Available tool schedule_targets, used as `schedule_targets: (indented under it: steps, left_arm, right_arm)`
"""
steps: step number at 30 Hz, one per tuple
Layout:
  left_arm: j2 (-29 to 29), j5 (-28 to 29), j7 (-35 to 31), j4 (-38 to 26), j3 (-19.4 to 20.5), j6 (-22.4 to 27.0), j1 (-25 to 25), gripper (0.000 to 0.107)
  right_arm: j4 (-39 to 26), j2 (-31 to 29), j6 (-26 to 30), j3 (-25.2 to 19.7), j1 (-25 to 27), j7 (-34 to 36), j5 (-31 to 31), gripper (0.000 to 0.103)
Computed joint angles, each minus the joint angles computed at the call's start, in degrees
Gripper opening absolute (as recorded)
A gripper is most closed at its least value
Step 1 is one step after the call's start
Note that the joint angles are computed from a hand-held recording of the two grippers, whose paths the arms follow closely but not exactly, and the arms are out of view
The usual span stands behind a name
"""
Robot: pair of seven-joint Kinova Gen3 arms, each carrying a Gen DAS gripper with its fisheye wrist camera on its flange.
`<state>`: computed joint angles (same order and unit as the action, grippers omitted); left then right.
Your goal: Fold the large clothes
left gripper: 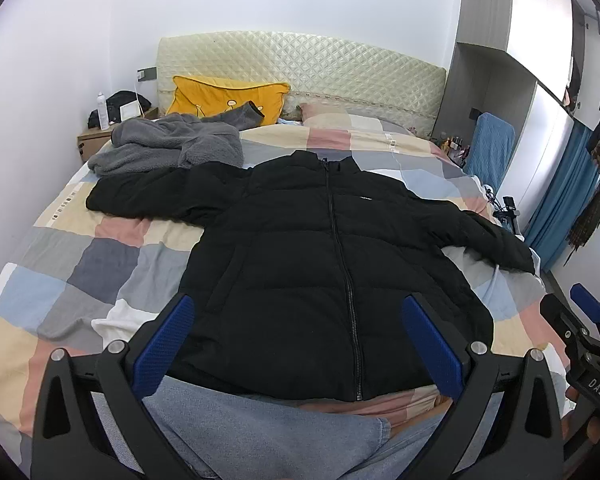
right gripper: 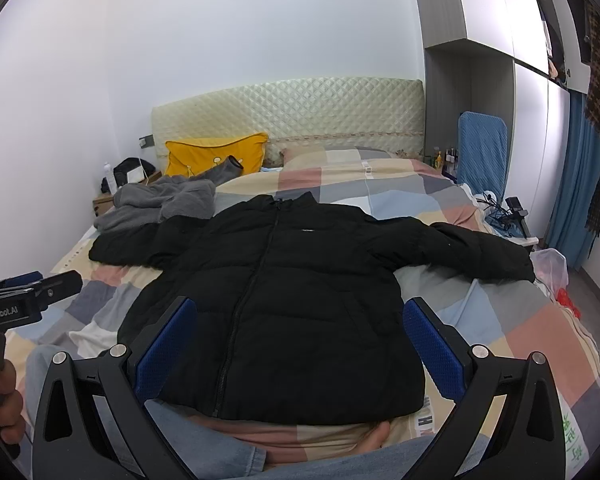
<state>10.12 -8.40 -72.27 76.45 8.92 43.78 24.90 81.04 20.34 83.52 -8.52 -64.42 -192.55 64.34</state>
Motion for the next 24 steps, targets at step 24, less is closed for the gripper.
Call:
schedule_targets:
  steps: [24]
  left_arm:
    - [0.0, 3.1, -3.1, 0.6, 0.3, 0.2, -1.1, 0.103]
  right_arm:
    - [0.4, -0.5, -0.8, -0.1, 1.1, 0.6, -0.7, 0.103]
